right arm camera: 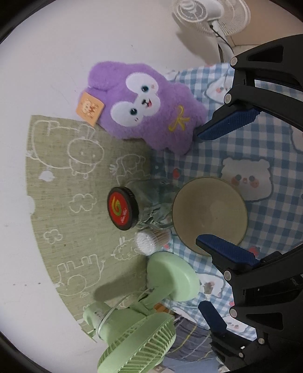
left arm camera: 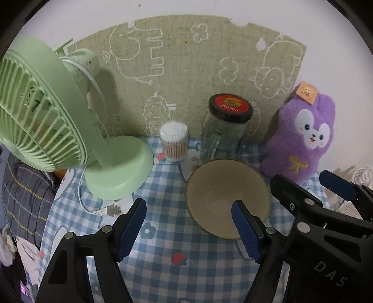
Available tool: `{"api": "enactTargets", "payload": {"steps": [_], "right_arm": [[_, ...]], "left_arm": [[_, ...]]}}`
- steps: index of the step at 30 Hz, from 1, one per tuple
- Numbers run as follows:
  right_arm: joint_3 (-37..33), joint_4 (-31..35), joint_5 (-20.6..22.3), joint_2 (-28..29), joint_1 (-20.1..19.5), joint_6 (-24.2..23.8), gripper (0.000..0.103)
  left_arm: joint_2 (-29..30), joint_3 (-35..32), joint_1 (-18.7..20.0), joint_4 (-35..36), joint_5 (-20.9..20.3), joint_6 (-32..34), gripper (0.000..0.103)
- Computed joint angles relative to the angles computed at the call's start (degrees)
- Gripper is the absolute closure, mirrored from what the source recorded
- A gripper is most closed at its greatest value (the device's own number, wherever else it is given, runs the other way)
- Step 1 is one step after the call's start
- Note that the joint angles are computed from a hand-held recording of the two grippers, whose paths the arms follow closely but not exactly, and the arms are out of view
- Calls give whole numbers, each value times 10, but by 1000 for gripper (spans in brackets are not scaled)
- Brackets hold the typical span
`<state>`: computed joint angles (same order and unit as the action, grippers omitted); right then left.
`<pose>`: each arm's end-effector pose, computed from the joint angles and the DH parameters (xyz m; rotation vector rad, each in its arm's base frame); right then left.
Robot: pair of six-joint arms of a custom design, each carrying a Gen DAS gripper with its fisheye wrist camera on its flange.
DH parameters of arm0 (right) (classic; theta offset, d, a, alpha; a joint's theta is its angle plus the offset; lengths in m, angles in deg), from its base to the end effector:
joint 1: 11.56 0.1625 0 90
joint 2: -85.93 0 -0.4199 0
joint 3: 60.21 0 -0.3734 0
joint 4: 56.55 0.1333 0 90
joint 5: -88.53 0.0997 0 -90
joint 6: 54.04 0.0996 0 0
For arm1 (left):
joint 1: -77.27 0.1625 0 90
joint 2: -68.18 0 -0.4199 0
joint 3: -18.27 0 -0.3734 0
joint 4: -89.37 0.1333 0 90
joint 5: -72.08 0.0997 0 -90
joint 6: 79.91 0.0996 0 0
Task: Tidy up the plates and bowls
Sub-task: 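Move both grippers to the blue-pattern bowl beside the glass jar, then close both grippers on the blue-pattern bowl rim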
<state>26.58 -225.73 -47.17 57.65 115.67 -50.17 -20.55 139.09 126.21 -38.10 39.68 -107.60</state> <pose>0.4624 -0.5060 0.0131 0.5137 -2.3587 0.7670 -0.1185 -0.4670 0.3401 0.2034 2.2331 -0.7827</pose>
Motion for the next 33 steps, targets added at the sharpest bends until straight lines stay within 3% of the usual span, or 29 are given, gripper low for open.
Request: {"api": "enactTargets", "payload": {"steps": [4, 6, 9, 13, 15, 21, 24, 33], "right_arm": [[-3, -18, 0, 15, -10, -14, 19], [-3, -31, 4, 21, -16, -21, 29], [-2, -33, 13, 26, -26, -23, 35], [-1, -45, 3, 36, -36, -27, 40], [1, -44, 7, 37, -41, -25, 51], [2, -63, 15, 44, -47, -37, 54], [0, -69, 16, 48, -49, -45, 65], [-11, -75, 22, 62, -55, -46, 81]], "left_arm": [[20, 8, 16, -43, -1, 33, 34], [30, 8, 23, -52, 2, 38, 39], [46, 8, 36, -76, 3, 53, 50], [62, -1, 55, -81, -13, 59, 54], [69, 0, 60, -90, -15, 64, 57], [87, -2, 71, -104, -25, 77, 58], [95, -5, 76, -113, -30, 84, 63], [108, -5, 87, -148, -36, 119, 81]]}}
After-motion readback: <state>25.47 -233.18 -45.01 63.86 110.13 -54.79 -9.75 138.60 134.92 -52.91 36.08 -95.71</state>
